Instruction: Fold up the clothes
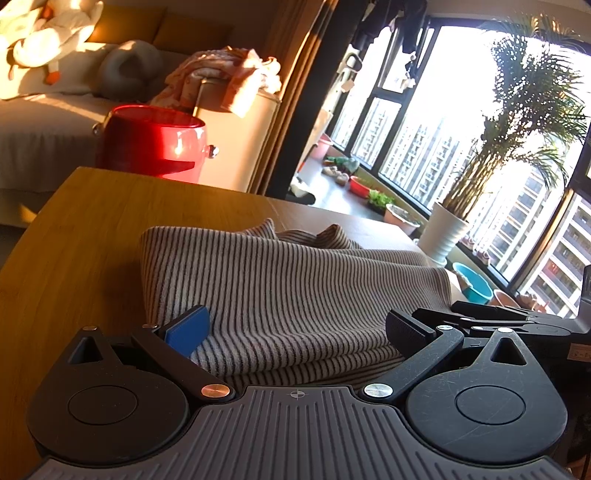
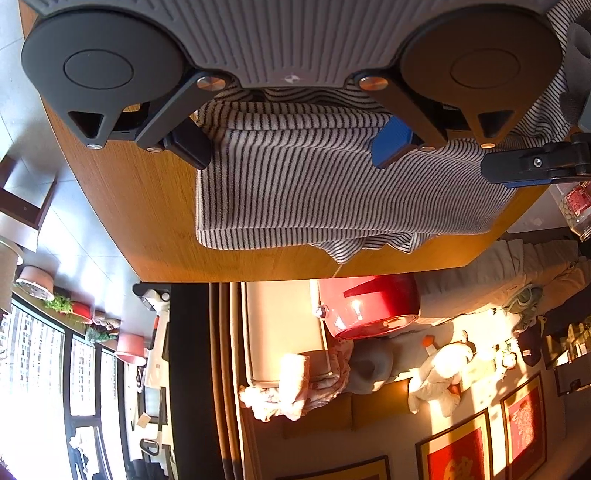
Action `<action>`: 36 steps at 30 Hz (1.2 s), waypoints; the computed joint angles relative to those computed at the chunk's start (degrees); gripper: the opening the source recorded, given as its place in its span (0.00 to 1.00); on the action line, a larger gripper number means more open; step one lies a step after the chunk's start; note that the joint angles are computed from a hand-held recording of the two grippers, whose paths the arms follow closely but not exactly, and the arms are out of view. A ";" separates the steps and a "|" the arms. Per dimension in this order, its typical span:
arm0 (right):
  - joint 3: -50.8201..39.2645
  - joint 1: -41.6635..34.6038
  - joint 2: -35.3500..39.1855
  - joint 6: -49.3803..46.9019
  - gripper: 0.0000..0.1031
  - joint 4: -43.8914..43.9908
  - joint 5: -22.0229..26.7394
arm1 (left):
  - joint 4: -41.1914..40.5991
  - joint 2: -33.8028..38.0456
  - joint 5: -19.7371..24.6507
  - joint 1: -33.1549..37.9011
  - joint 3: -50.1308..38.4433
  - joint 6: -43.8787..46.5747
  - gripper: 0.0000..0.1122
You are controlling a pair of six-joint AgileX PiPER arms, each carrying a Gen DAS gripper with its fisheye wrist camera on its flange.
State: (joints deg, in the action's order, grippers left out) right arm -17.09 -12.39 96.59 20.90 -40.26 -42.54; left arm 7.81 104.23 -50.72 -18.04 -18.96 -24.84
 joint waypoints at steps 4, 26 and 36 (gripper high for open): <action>-3.91 -3.65 0.20 14.15 0.89 -11.00 5.28 | 0.20 -0.05 0.60 0.04 -0.25 -0.19 0.92; -32.27 18.34 12.10 26.45 0.14 -13.27 24.04 | 18.31 -18.30 17.22 17.42 3.51 -11.90 0.92; -12.22 -4.69 -22.69 48.23 0.00 -45.24 -2.13 | 26.66 -31.11 22.79 19.83 6.79 -23.73 0.92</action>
